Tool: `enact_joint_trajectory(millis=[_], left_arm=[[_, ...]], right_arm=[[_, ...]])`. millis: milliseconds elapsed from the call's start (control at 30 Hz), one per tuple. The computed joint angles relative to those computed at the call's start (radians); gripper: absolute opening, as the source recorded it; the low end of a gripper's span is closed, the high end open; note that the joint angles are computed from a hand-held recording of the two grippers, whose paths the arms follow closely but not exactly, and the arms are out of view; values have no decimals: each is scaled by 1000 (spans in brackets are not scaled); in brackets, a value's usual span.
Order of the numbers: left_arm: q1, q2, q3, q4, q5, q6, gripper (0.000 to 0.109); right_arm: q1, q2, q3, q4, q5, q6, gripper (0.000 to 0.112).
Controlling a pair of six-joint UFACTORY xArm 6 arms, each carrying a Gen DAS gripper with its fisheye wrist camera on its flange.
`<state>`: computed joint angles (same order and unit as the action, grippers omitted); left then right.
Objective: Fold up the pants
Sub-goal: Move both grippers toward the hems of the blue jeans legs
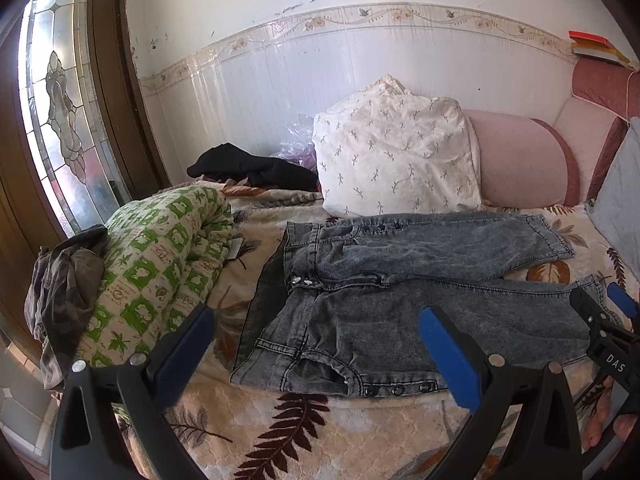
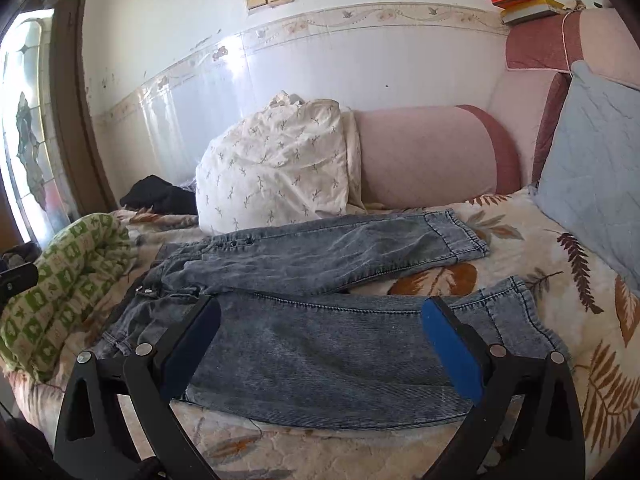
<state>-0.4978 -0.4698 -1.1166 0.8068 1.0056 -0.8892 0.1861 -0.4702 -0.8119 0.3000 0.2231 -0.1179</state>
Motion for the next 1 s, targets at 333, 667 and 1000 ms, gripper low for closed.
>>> enact_joint_trajectory(millis=[333, 667, 1000], left_arm=[[93, 1, 48, -68, -26, 70, 103], [277, -2, 105, -165, -108, 121, 103], [417, 286, -125, -281, -212, 314, 103]], right_arm=[[-12, 9, -10, 16, 7, -4, 102], [-41, 24, -30, 65, 43, 3, 102], [-65, 54, -46, 35, 99, 22, 102]])
